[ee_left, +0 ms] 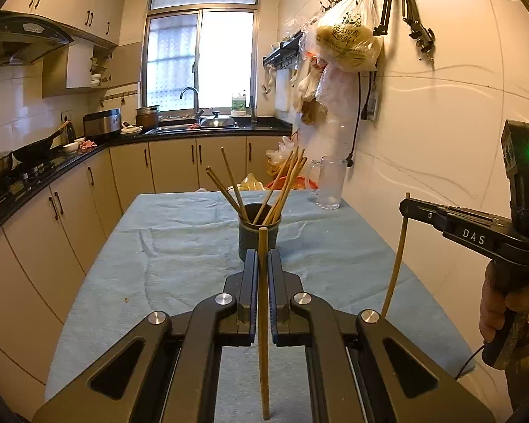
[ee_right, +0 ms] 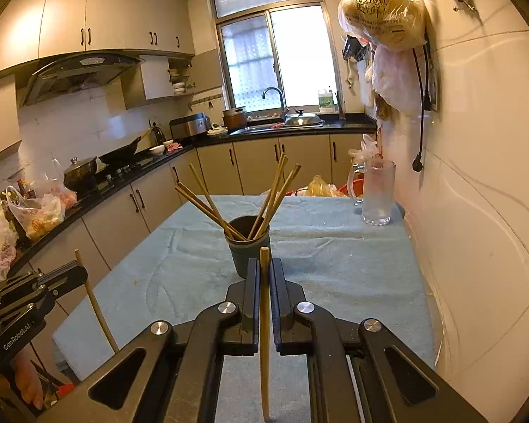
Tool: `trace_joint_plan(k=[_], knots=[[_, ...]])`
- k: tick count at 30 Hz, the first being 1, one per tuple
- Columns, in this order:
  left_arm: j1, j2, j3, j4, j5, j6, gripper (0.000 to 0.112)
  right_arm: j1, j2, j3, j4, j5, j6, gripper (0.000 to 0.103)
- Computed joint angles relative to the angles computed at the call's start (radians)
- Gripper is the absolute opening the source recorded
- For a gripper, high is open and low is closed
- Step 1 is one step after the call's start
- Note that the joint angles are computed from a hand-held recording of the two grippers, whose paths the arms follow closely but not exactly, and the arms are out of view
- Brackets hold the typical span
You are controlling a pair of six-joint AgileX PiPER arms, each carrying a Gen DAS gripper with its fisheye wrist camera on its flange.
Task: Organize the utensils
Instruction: 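Lift both chopsticks and lower them toward the black cup, then insert both held chopsticks into the black cup and open both tools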
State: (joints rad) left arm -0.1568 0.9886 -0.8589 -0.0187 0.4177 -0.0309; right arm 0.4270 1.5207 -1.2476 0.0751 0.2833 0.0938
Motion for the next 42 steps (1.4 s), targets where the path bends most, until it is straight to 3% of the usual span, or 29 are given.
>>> trace_joint_plan(k=[9, 26, 31, 36, 42], knots=[[0.088, 0.029, -0.05, -0.266, 0.044, 0.254, 0.005, -0.017, 0.004, -0.02, 0.082, 0.004, -0.082, 0.006], [0.184, 0.205, -0.295, -0.438, 0.109, 0.422, 0.005, -0.055, 0.14, -0.234, 0.18, 0.065, -0.181, 0.006], [0.169, 0.292, -0.449, -0.408, 0.139, 0.39, 0.005, -0.068, 0.22, -0.382, 0.199, 0.113, -0.176, 0.006], [0.091, 0.412, -0.64, -0.178, 0.097, 0.189, 0.005, -0.089, 0.326, -0.586, 0.229, 0.163, -0.148, 0.006], [0.045, 0.637, -0.951, -0.004, 0.148, 0.01, 0.005, -0.071, 0.492, -0.887, 0.078, 0.198, 0.018, 0.006]])
